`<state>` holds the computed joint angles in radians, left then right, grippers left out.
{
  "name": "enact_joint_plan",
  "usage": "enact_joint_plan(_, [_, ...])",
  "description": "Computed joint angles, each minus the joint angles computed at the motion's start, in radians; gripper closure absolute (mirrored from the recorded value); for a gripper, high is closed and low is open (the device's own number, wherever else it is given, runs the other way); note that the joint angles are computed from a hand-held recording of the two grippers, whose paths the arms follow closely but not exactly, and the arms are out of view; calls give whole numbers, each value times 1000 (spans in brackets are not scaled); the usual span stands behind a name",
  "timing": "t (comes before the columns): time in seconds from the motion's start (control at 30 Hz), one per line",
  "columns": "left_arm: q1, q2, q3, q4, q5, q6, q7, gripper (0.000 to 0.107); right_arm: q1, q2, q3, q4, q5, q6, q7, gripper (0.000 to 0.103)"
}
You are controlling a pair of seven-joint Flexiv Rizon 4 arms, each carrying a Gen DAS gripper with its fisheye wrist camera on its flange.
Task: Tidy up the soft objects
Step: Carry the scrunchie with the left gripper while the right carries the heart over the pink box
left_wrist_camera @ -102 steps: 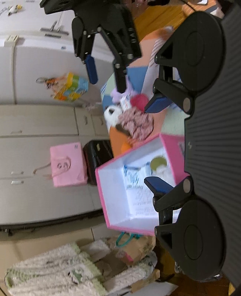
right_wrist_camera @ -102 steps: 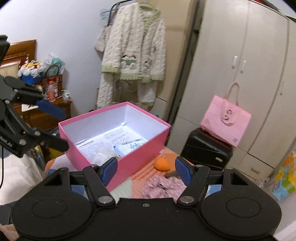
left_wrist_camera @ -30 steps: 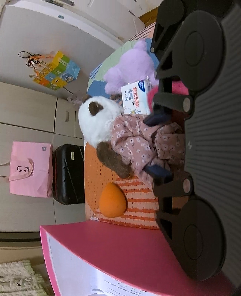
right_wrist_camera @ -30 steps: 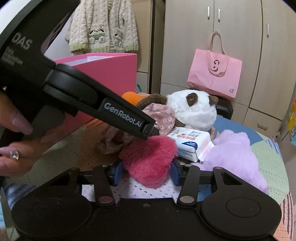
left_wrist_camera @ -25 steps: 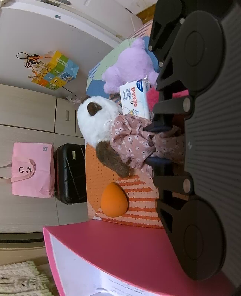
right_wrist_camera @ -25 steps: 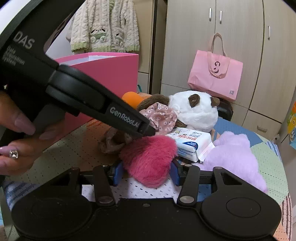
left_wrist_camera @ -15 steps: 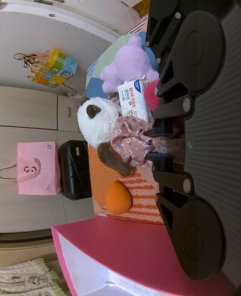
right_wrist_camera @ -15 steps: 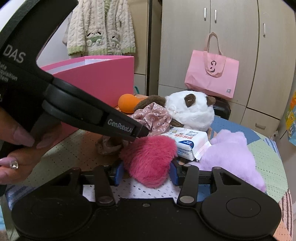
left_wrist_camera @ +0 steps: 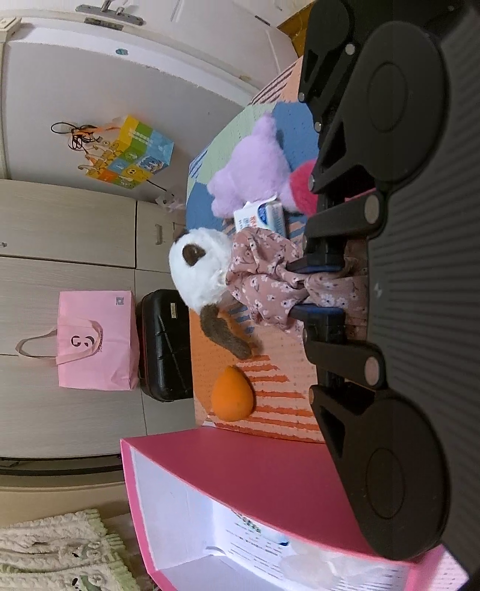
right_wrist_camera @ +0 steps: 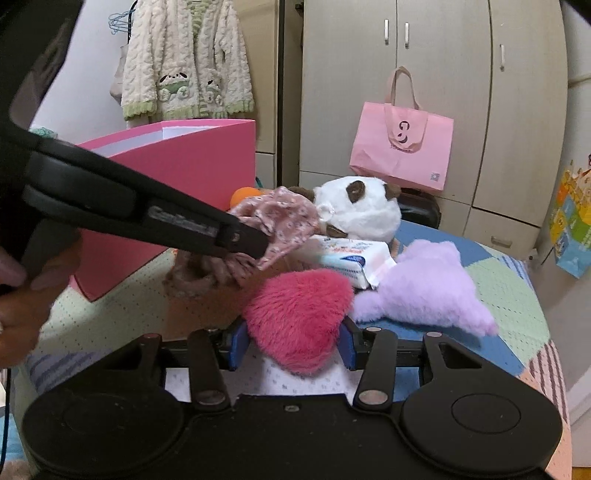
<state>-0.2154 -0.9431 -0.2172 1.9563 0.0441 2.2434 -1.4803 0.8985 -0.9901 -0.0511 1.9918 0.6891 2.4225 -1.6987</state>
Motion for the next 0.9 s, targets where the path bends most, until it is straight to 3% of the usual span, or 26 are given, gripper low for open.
enact_joint_plan(0.27, [40, 16, -20, 84, 62, 65, -45, 91, -1, 5, 39, 27, 18, 54, 24, 50])
enact_joint_plan(0.43, [48, 28, -14, 129, 98, 100, -54, 91, 21, 19, 42, 31, 73, 35, 12, 50])
enact_joint_plan(0.9, [153, 68, -59, 247, 252, 120, -79, 91, 41, 49, 96, 92, 78, 85, 60, 50])
